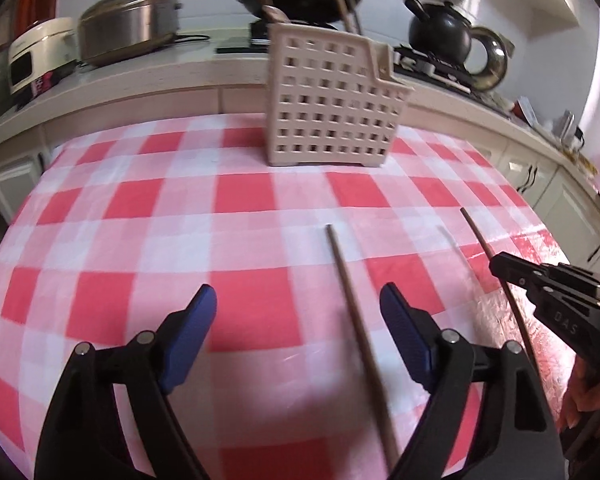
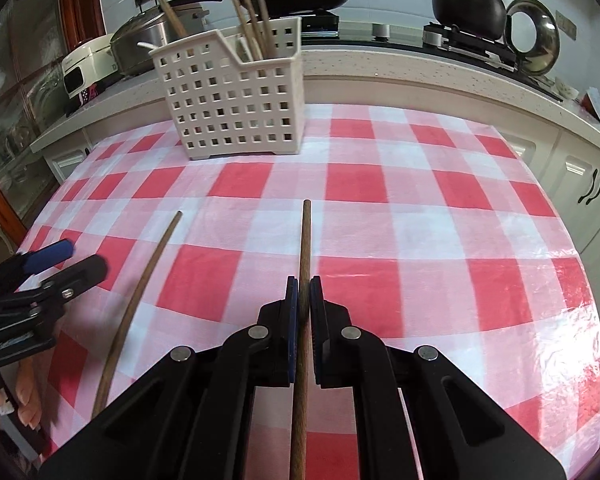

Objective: Organize utensils
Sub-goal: 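Close the right tool on a chopstick while the left tool closes on another, then lift both held chopsticks and carry them over the white caddy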

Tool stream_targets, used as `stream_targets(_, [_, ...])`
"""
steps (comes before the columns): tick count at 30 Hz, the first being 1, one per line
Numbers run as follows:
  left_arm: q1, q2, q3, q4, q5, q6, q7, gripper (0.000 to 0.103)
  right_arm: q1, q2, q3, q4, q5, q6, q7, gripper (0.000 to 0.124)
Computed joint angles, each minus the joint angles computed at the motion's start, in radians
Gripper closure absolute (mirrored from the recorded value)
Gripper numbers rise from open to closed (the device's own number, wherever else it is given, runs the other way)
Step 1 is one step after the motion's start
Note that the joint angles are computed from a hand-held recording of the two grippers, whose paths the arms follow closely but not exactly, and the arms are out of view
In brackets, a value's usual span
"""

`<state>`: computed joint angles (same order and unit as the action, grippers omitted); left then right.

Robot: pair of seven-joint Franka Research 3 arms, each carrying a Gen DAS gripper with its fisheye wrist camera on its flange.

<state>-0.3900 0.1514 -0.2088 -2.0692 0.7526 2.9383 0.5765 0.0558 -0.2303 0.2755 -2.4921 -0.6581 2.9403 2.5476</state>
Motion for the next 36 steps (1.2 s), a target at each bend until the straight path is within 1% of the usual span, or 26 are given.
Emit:
stream_targets(3, [-0.012, 0.032, -0.012, 0.042, -0.016, -0.029, 0.028, 0.031, 0.006, -0.020, -0.019, -0.025, 0.025, 0.019, -0.038, 0.117])
stream_targets(5, [-0.021, 0.052, -0.017, 0.066, -0.034, -0.052, 0.051, 0.039, -0.001, -0.029, -0.018, -0.036, 0.044, 0.031, -0.060, 0.117])
stream_targets(6, [-0.025, 0.061, -0.021, 0.076, -0.047, -0.060, 0.066, 0.041, -0.006, -0.034, -0.017, -0.043, 0.056, 0.040, -0.070, 0.117])
stream_targets(9, [-0.049, 0.075, -0.012, 0.092, -0.041, -0.088, 0.055, 0.049, -0.023, -0.040, -0.009, -0.060, 0.097, 0.069, -0.102, 0.117])
stream_targets(11, [-0.053, 0.083, -0.014, 0.099, -0.056, -0.099, 0.061, 0.064, -0.036, -0.042, 0.000, -0.067, 0.126, 0.085, -0.125, 0.117])
stream_targets(13, [-0.063, 0.098, -0.015, 0.120, -0.064, -0.137, 0.071, 0.069, -0.040, -0.044, 0.002, -0.076, 0.161, 0.101, -0.157, 0.117])
stream_targets(15, [-0.074, 0.104, -0.008, 0.130, -0.051, -0.148, 0.058, 0.078, -0.046, -0.046, 0.009, -0.083, 0.196, 0.114, -0.187, 0.117])
stream_targets(16, [-0.085, 0.106, -0.002, 0.138, -0.034, -0.168, 0.044, 0.082, -0.046, -0.046, 0.010, -0.086, 0.215, 0.121, -0.204, 0.117])
stream_targets(17, [-0.093, 0.109, 0.001, 0.147, -0.020, -0.186, 0.035, 0.089, -0.049, -0.047, 0.014, -0.089, 0.232, 0.126, -0.218, 0.117])
stream_targets(19, [-0.093, 0.111, -0.002, 0.152, -0.015, -0.196, 0.037, 0.096, -0.046, -0.045, 0.015, -0.094, 0.269, 0.138, -0.254, 0.117])
stream_targets(23, [-0.089, 0.112, -0.007, 0.152, -0.015, -0.195, 0.045, 0.097, -0.052, -0.046, 0.027, -0.102, 0.334, 0.155, -0.307, 0.117])
stream_targets(26, [-0.078, 0.108, -0.010, 0.141, -0.036, -0.169, 0.047, 0.097, -0.070, -0.053, 0.050, -0.109, 0.370, 0.163, -0.332, 0.117])
stream_targets(30, [-0.082, 0.102, -0.004, 0.134, -0.028, -0.162, 0.029, 0.097, -0.094, -0.057, 0.082, -0.112, 0.400, 0.161, -0.350, 0.117])
stream_targets(36, [-0.081, 0.079, -0.007, 0.107, -0.017, -0.138, 0.012, 0.097, -0.073, -0.049, 0.076, -0.107, 0.436, 0.148, -0.382, 0.117])
